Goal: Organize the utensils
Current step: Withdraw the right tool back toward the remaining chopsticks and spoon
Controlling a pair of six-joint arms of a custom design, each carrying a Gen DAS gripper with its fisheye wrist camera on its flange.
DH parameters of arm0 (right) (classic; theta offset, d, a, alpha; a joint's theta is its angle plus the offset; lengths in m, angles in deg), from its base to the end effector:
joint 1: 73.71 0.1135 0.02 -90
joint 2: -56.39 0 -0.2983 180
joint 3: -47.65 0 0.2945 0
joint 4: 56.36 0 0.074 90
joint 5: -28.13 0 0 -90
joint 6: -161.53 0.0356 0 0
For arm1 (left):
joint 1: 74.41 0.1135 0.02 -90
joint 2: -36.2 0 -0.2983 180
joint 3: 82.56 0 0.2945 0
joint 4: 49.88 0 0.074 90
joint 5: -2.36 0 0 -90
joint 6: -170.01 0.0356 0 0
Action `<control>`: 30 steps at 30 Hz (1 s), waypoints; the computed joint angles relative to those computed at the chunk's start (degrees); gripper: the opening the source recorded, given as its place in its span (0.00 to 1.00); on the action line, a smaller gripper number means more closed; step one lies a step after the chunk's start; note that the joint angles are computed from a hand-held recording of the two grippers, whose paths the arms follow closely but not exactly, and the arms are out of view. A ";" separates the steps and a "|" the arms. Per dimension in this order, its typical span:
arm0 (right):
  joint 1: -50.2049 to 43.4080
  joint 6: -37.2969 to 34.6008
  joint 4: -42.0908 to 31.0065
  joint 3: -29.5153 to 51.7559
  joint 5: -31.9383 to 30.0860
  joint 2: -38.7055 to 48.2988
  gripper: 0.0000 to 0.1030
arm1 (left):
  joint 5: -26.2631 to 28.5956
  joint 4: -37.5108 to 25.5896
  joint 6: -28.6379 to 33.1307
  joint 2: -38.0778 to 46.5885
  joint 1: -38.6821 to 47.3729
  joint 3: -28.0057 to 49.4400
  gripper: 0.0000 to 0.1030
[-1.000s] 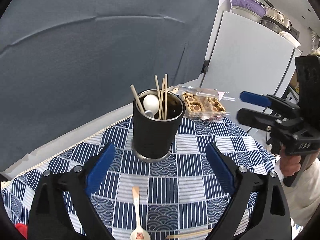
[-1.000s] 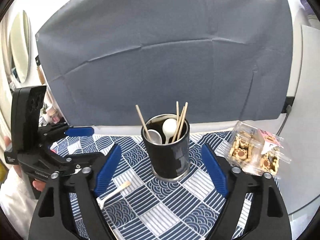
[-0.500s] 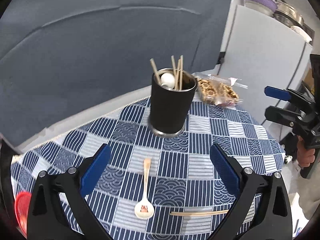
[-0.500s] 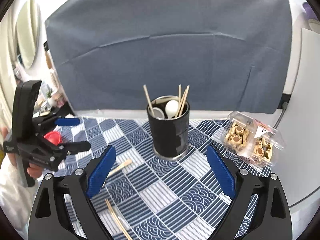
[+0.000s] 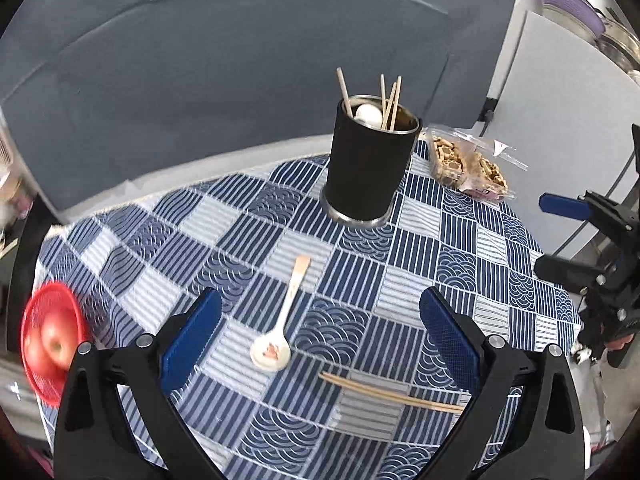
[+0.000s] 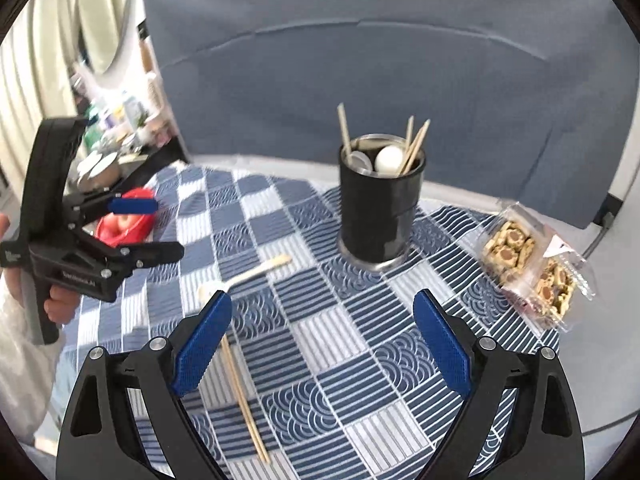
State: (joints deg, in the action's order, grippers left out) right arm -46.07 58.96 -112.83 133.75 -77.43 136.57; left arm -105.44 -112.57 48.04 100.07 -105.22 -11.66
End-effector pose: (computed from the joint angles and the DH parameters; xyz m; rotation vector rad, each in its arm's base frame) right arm 0.2887 0.1620 0.3542 -0.9578 2.2665 0.4484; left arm 0.2132 -0.1145 0.3283 -0.1447 2.4724 -0.0674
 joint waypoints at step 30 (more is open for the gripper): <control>4.44 -14.72 1.72 -12.79 -1.19 8.76 0.85 | -4.79 -6.40 -33.67 3.50 -15.48 -13.58 0.94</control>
